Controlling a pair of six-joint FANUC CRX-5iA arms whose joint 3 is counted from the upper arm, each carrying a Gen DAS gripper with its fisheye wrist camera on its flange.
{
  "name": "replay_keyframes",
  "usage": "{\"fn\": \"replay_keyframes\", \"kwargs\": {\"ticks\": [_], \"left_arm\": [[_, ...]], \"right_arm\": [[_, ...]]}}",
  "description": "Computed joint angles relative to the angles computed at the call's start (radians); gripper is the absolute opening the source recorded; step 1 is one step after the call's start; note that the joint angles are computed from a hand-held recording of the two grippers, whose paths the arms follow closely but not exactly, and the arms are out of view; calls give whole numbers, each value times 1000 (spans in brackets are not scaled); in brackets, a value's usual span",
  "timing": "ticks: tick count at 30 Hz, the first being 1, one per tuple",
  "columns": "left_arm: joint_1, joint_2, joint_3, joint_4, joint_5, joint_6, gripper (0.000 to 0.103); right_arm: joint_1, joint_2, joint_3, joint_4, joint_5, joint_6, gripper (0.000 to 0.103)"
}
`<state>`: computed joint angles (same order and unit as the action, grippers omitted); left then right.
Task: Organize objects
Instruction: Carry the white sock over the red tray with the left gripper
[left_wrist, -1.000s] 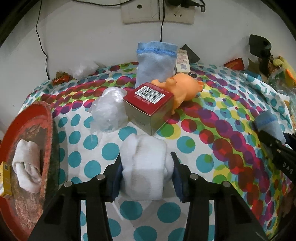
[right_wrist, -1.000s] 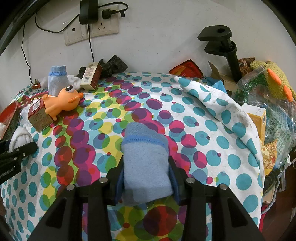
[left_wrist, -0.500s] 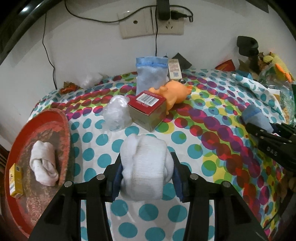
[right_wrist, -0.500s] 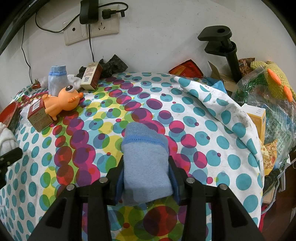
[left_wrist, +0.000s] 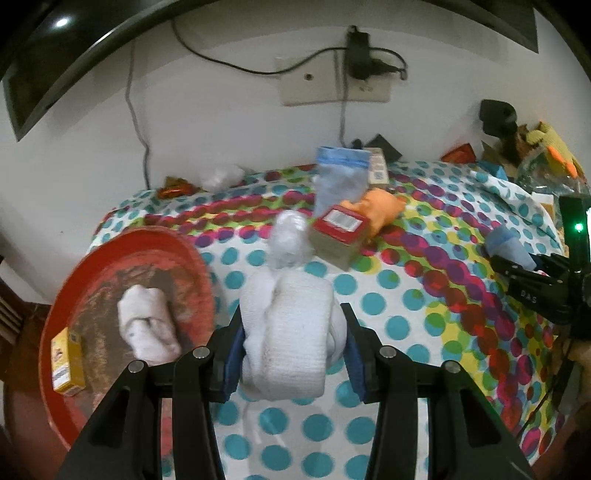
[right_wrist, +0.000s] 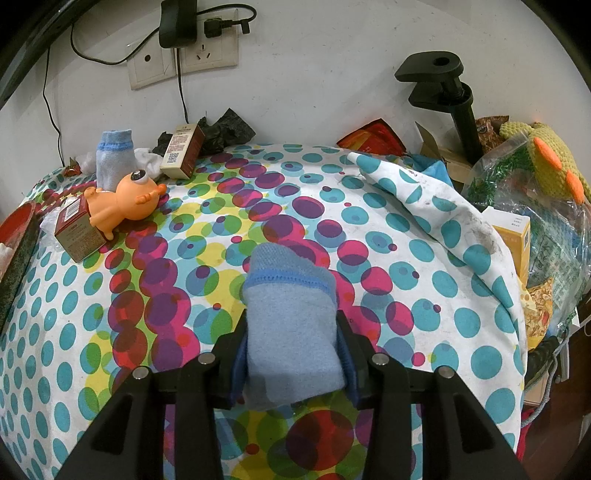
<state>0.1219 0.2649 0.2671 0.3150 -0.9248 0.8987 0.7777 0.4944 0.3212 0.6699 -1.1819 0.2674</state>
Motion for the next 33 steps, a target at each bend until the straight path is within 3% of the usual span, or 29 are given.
{"fn": "replay_keyframes", "kwargs": {"ticks": [22, 33], "left_arm": [[157, 62, 111, -113, -51, 159, 43], [211, 79, 105, -151, -60, 209, 43]], "right_arm": [[-1, -1, 3, -3, -2, 5, 43], [-2, -1, 3, -3, -2, 5, 43]]}}
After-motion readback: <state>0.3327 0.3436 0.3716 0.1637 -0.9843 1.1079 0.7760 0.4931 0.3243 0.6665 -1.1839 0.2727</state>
